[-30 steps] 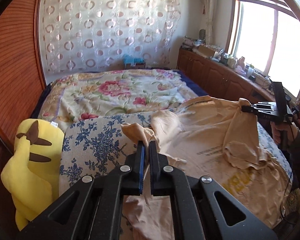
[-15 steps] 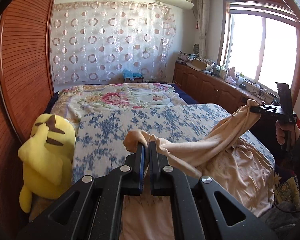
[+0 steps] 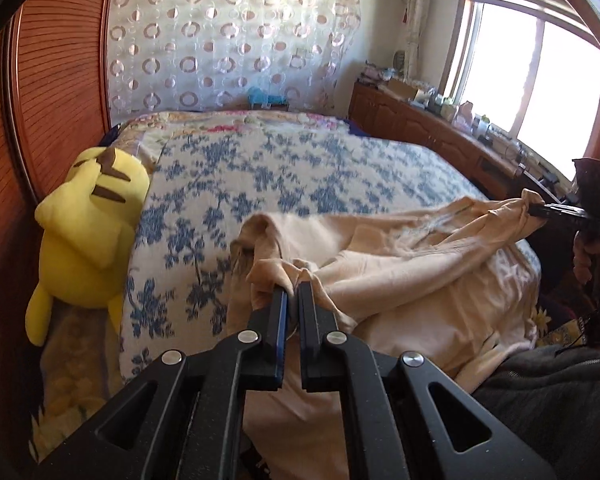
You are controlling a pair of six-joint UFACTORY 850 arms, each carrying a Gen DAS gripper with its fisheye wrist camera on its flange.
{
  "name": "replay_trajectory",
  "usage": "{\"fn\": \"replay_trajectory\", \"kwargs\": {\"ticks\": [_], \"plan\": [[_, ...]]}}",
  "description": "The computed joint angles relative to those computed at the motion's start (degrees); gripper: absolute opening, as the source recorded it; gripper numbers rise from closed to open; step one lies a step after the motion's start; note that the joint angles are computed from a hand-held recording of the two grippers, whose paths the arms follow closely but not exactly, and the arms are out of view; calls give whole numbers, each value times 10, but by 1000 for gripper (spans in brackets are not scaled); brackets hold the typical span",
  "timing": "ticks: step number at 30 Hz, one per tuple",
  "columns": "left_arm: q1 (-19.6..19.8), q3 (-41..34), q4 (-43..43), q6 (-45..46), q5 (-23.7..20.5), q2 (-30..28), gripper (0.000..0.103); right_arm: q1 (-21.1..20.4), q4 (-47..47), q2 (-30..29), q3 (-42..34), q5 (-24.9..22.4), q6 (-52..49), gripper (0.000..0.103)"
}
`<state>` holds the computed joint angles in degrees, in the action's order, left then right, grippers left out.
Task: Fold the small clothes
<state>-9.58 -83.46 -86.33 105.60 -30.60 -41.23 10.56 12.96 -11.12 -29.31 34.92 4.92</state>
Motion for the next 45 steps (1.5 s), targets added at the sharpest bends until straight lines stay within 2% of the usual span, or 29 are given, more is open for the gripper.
{"fn": "replay_trajectory", "kwargs": {"ticks": [9, 11, 14, 16, 18, 20, 22, 23, 25, 28, 31, 34, 38, 41, 43, 45], "plan": [[-6, -3, 25, -23, 22, -21, 5, 11, 43, -48, -31, -55, -16, 7], [-7, -1, 30, -19, 24, -20, 6, 8, 19, -51, -28, -47, 17, 7], [-8, 1, 27, -2, 12, -15, 23, 13, 28, -54, -32, -30, 6, 8], [-9, 7, 11, 20, 5, -8, 44, 14, 23, -54, -31, -21, 5, 11], [-11, 8, -5, 38, 11, -3, 46, 18, 40, -50, -31, -17, -22, 12], [-18, 0, -11, 42, 31, -3, 52, 24, 66, -38, -25, -11, -52, 19], [-21, -8, -25, 56, 36, -6, 77, 28, 89, -24, -18, -2, -75, 38], [-23, -14, -30, 59, 38, -9, 79, 29, 94, -14, -13, 2, -80, 42], [-26, -36, -16, 36, 39, -22, 80, 25, 102, -9, -10, 12, -89, 52], [-29, -72, -8, -1, 41, -44, 80, 18, 129, -18, -20, 18, -116, 59], [-35, -105, 8, -29, 57, -63, 80, -3, 101, -40, -36, 18, -94, 60], [-40, -130, 12, -42, 81, -77, 80, -34, 19, -70, -60, 8, -23, 60], [-42, -164, 53, -82, 83, -96, 80, -52, 9, -117, -104, -17, -14, 60], [-43, -207, 147, -173, 86, -123, 80, -64, -5, -145, -132, -38, 3, 60], [-44, -238, 217, -243, 81, -143, 80, -65, 24, -159, -146, -48, -20, 60], [-41, -281, 298, -330, 47, -170, 80, -65, 38, -168, -154, -53, -31, 60]]}}
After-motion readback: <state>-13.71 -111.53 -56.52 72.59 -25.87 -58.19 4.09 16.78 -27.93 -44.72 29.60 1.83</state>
